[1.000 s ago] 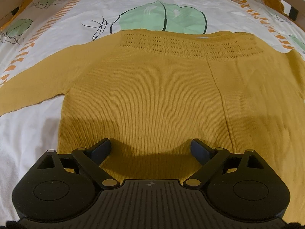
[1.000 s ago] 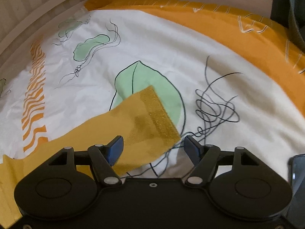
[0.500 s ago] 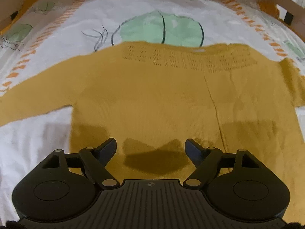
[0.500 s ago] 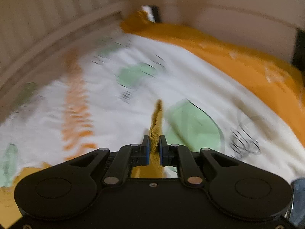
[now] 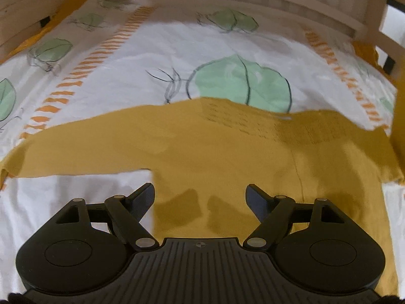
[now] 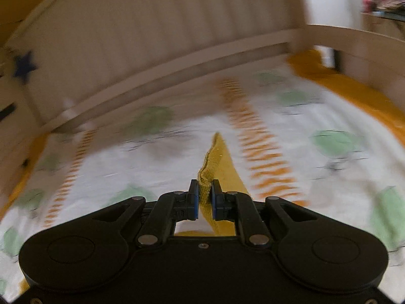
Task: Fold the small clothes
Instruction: 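Close the right gripper on the sleeve cuff and lift it, then carry the sleeve across the sweater body and open the right gripper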
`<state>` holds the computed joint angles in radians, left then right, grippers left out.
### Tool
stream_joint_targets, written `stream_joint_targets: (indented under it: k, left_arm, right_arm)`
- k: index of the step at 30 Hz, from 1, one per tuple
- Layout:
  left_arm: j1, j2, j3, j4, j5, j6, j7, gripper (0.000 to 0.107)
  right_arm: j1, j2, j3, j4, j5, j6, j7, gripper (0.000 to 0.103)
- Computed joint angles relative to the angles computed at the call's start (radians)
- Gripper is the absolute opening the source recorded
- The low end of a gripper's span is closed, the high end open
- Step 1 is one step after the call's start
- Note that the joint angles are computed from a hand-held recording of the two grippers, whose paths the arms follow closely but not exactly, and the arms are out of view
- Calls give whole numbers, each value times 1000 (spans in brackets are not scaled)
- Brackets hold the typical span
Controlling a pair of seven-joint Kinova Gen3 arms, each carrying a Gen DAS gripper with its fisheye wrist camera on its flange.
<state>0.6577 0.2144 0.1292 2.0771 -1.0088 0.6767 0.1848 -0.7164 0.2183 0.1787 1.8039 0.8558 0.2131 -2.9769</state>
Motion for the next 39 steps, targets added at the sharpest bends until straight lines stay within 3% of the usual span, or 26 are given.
stream_joint_targets:
  k: [2,6,8,15,24,26,28,30,32,36,39]
  left_arm:
    - [-14,-27,-5,23,2,-14,4,78]
    - [-35,-52,1,49,-18,6,36,78]
    - [-44,-64,8,60,-32,27,47,78]
    - [-110,-123,33,109,-53,31,80,79]
    - [-198,-164,50,137,-17,-2,65,79]
    - [-208,-167,53,139,-13,-6,61,79]
    - [-216,-165,55,138,-9,-10,58,79]
    - [-219,-160,56,136,-8,-10,59,79]
    - [-221,-156,56,134,-6,-13,56,78]
    - [-216,-136,50,125,-14,-21,57,78]
    - [-202,-110,38,120,-63,-40,96,78]
  right_arm:
    - [-9,36,-37,-32,-32,-37,18,18]
    - [-122,135,5,-94,-73,-110,13,18]
    - [-141,196,-13,-137,-110,-138,23,18]
    - [-182,404,-95,-310,-219,-114,96,18]
    - [-264,508,-58,-352,-343,-119,163,20]
    - [-271,530,-52,-351,-371,-146,178,25]
    - [-237,544,-91,-335,-392,-201,209,25]
    - [-214,550,-119,-316,-407,-248,242,32]
    - [-241,548,-78,-284,-436,-300,268,57]
    - [-303,516,18,-200,-515,-385,326,60]
    - [-395,481,145,-120,-601,-406,385,60]
